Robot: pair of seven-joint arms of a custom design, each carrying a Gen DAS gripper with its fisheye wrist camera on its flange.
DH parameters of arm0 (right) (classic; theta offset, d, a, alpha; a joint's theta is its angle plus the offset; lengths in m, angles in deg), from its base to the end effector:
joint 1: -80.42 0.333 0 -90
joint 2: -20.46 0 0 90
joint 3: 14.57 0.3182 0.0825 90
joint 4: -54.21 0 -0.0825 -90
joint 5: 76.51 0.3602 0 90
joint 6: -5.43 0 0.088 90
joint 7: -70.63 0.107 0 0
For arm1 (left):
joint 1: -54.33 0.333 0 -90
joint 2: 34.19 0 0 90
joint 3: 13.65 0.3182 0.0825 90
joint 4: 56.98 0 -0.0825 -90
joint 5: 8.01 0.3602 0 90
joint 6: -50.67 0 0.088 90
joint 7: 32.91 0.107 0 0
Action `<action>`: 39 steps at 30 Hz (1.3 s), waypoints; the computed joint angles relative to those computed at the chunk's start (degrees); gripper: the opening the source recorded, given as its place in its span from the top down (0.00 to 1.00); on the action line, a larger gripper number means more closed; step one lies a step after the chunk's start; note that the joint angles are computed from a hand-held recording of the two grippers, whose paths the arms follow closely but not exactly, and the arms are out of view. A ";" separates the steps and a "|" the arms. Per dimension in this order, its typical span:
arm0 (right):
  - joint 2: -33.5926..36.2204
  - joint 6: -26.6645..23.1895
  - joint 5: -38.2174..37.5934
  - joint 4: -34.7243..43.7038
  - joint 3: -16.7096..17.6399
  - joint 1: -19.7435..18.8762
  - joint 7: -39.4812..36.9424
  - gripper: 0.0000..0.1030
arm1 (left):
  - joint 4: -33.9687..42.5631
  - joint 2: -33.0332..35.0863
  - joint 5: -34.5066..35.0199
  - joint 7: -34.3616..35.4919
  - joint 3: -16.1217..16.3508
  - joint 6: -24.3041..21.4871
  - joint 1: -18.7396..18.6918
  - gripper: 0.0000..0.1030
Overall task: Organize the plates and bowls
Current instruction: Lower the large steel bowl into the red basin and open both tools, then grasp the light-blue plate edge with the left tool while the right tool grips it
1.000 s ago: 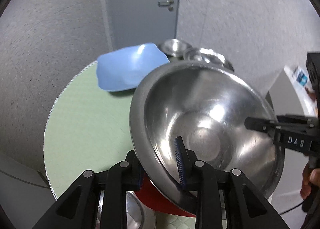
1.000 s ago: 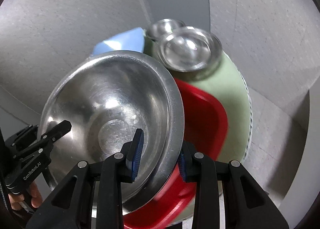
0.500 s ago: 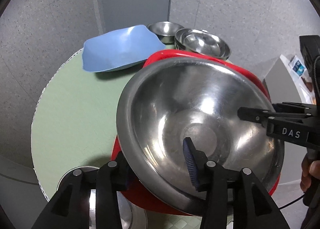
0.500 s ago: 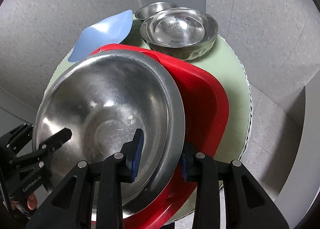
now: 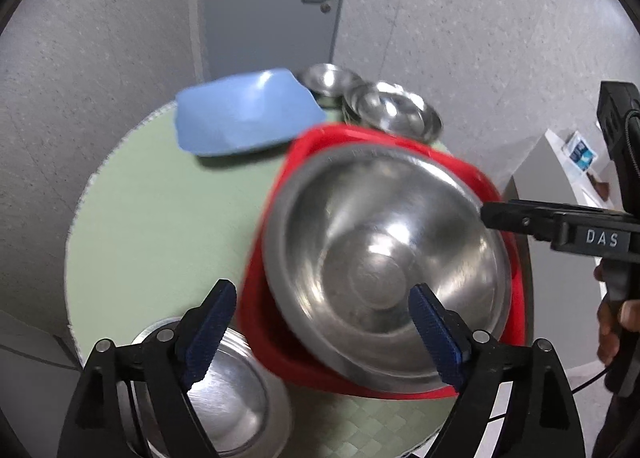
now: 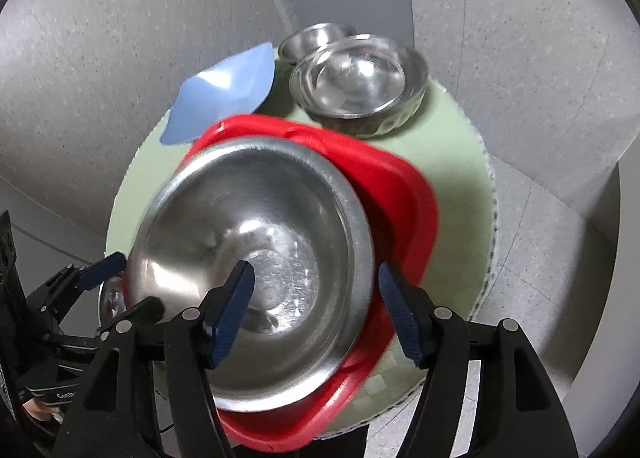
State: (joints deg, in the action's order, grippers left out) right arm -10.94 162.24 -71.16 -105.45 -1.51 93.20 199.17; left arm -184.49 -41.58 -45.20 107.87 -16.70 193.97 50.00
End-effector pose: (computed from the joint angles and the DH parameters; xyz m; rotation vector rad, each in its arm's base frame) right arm 0.3330 0.1571 0.4327 -1.5830 2.1499 -0.2362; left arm 0.5123 -0.0631 0.4848 -1.3693 2.4952 -0.8698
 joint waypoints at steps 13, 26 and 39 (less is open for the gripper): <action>21.80 3.45 4.36 22.88 -9.18 2.11 -21.45 0.28 | 22.65 18.37 16.15 -24.55 -2.71 6.03 3.73 0.08; 50.16 -9.97 4.96 52.38 -12.37 1.62 -32.61 0.28 | 50.06 41.20 34.10 -45.44 -5.79 -11.04 4.47 0.38; 55.34 -13.20 7.13 56.96 -11.34 0.66 -36.68 0.41 | 62.13 49.21 35.30 -45.59 -8.72 -16.25 4.67 0.67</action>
State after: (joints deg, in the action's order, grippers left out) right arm 44.40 149.04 -64.03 -48.49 -12.85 93.86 162.49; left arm -122.37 7.63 -9.90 62.27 -25.42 177.72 54.67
